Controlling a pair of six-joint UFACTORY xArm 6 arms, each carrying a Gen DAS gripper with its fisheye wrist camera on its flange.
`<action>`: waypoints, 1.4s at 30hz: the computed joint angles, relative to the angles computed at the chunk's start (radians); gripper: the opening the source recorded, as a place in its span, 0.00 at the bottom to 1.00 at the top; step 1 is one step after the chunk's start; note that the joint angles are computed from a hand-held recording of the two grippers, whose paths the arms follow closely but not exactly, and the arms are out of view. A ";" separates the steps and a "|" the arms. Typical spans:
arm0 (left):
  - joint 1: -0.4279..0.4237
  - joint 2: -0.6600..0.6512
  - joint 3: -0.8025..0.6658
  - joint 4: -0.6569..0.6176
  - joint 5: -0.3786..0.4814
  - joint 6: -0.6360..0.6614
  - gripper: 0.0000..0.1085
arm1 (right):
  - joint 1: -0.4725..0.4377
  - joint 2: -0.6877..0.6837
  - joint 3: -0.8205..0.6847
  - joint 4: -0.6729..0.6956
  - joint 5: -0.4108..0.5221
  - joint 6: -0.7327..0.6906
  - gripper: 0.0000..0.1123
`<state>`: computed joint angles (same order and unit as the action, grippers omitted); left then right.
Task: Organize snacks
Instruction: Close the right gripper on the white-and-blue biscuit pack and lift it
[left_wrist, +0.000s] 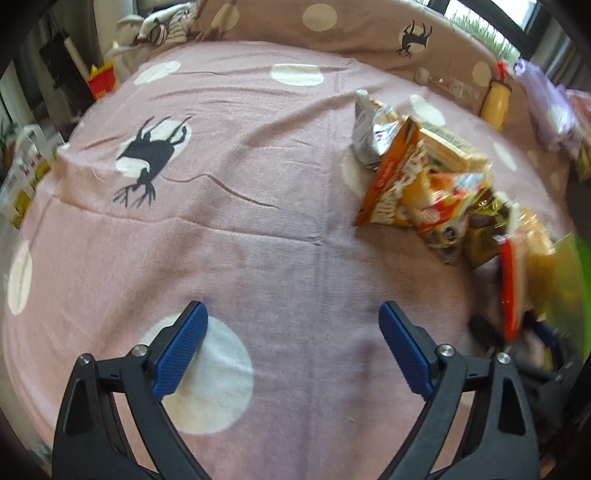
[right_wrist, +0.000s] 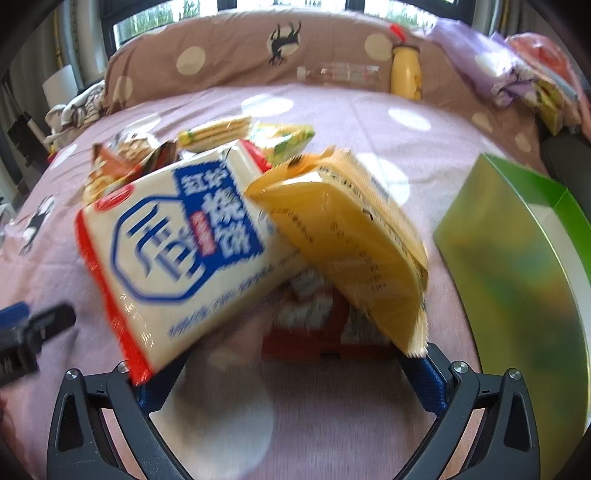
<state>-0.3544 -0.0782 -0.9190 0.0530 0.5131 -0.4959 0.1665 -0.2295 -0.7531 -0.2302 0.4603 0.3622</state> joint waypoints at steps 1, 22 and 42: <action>0.001 -0.015 0.009 -0.076 -0.015 0.049 0.82 | 0.001 -0.030 0.010 0.072 0.014 -0.058 0.91; -0.134 0.029 -0.065 -0.332 -0.046 0.149 0.50 | -0.017 0.128 -0.285 0.756 0.107 -0.661 0.82; -0.190 0.083 -0.108 -0.477 -0.132 0.246 0.07 | -0.031 0.149 -0.248 0.832 0.168 -0.711 0.57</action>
<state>-0.5442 0.0052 -1.0275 -0.4236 0.3813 -0.2500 0.1354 -0.0806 -1.0016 0.6017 0.6282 -0.3486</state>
